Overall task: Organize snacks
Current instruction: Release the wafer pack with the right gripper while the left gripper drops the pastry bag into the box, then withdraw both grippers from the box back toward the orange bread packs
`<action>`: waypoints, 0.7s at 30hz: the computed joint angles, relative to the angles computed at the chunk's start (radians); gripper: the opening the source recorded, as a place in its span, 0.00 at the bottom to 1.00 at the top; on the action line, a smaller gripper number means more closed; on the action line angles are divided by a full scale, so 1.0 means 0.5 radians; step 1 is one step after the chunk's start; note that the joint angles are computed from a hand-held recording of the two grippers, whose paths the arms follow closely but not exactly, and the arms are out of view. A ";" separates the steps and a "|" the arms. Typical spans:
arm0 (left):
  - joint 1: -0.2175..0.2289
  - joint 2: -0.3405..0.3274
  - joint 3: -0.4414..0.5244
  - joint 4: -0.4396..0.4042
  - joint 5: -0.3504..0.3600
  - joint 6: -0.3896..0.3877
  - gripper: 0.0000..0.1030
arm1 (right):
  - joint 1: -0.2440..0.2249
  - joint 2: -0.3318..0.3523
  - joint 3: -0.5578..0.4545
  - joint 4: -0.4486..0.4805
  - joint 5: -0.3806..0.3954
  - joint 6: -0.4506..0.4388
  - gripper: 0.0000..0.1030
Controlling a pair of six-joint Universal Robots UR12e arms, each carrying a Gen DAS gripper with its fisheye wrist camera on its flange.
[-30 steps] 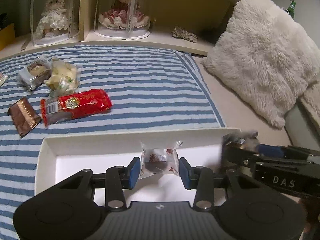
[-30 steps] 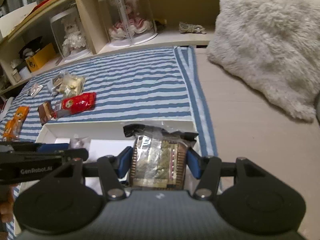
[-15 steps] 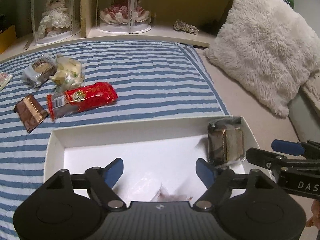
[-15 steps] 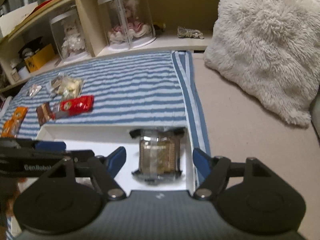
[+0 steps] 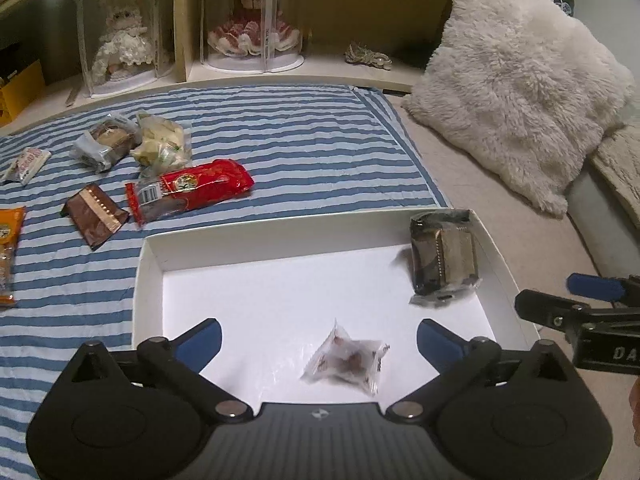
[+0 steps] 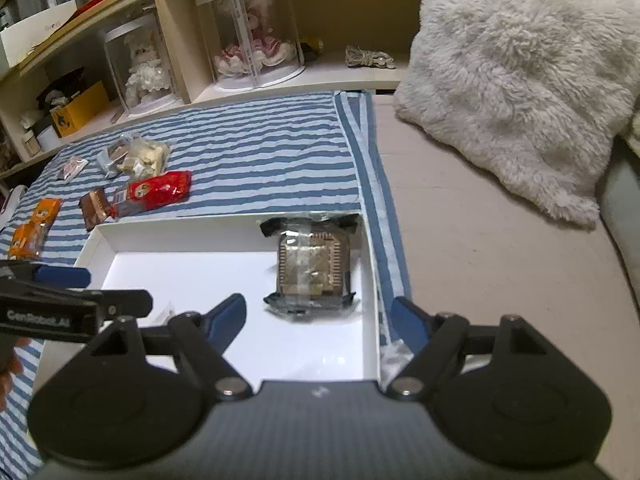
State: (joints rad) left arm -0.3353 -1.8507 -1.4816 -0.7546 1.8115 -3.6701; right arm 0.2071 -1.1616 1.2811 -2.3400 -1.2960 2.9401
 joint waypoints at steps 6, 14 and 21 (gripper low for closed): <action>-0.021 0.051 -0.040 0.006 0.035 0.016 1.00 | -0.012 -0.062 0.078 -0.075 -0.004 0.036 1.00; -0.035 0.136 -0.100 0.025 0.089 0.035 1.00 | -0.006 -0.142 0.170 -0.154 -0.039 0.003 1.00; -0.033 0.234 -0.191 0.094 0.144 0.064 1.00 | 0.010 -0.203 0.227 -0.205 -0.052 0.039 1.00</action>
State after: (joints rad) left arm -0.3518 -1.7336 -1.5771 -0.7077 1.8833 -3.6383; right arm 0.2122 -1.2630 1.3946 -2.4423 -1.3218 2.9595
